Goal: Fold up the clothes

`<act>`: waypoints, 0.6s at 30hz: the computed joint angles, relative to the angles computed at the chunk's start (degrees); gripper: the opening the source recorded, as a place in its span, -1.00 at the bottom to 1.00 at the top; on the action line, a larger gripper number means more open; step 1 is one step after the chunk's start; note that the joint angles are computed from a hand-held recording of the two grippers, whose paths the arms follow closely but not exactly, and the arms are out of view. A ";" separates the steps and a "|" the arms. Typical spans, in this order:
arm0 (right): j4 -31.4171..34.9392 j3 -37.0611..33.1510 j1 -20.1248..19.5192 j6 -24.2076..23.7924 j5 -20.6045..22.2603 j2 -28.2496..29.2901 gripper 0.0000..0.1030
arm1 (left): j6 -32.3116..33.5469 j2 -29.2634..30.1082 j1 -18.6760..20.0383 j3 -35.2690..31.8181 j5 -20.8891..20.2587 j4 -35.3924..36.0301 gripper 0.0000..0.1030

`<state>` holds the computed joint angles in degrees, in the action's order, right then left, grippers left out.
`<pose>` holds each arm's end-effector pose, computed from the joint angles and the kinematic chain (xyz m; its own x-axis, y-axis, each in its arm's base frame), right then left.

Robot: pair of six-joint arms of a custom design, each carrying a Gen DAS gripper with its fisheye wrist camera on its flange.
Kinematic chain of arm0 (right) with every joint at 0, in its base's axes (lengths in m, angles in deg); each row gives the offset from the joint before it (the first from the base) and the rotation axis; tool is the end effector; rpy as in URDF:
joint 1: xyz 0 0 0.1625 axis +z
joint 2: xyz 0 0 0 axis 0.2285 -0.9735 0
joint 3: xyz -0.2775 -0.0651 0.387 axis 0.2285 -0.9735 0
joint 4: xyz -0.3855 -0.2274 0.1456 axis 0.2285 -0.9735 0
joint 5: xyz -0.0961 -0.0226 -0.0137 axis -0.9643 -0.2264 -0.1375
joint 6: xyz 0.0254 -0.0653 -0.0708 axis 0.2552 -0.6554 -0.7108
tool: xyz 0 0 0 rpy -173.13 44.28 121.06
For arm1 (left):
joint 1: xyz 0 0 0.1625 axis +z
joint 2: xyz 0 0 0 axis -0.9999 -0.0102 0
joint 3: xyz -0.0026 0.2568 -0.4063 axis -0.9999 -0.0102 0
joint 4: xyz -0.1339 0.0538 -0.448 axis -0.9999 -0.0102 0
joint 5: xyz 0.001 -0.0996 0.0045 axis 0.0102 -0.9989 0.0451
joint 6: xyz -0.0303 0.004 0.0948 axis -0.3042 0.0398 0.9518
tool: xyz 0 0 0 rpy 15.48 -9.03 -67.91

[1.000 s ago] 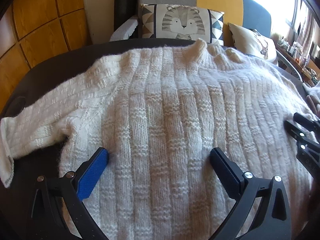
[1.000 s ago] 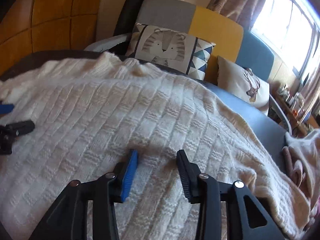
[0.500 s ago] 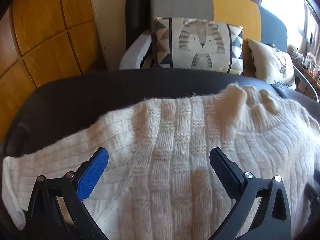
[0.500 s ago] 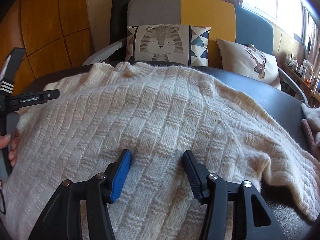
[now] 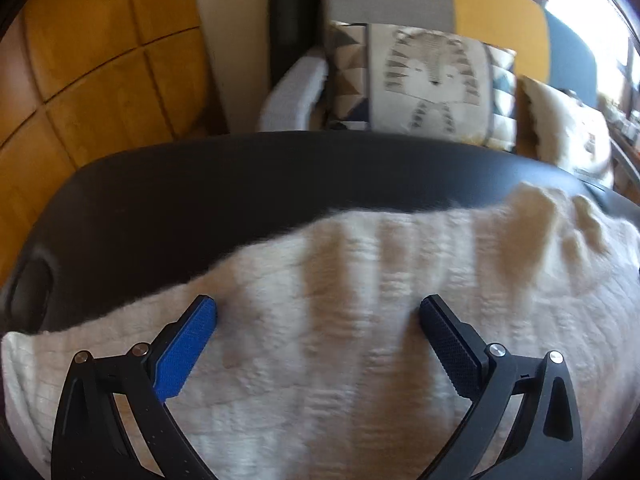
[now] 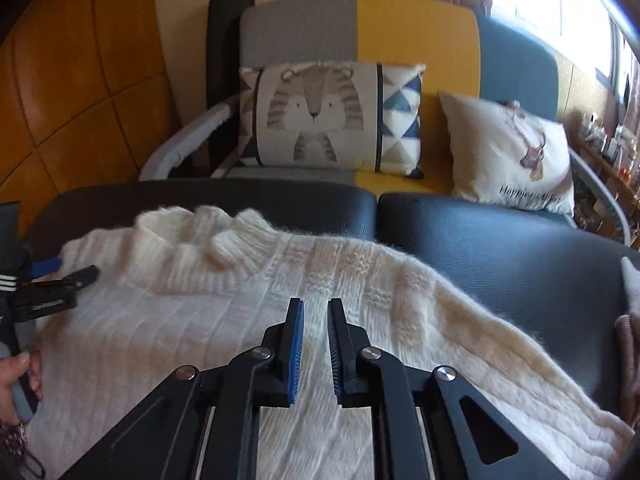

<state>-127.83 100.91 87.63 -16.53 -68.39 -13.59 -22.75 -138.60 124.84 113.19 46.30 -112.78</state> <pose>0.1819 -0.4584 0.1629 -0.6792 -0.4344 0.5916 -0.6649 0.7056 -0.2452 -0.1632 -0.3896 0.1552 -0.5842 -0.4194 -0.6949 0.2538 0.7188 -0.6472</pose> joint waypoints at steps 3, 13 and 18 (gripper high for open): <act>-3.02 -1.45 -0.66 -1.26 -2.02 4.15 -0.78 | 2.63 -2.61 1.33 1.79 0.38 -3.90 1.00; -12.87 -5.62 1.07 -10.84 -4.47 12.78 -0.76 | 4.32 -2.35 4.82 0.85 4.16 -4.89 1.00; -12.46 -6.39 1.10 -12.08 -3.88 13.33 -0.75 | 4.14 -2.11 5.08 0.42 4.12 -4.17 1.00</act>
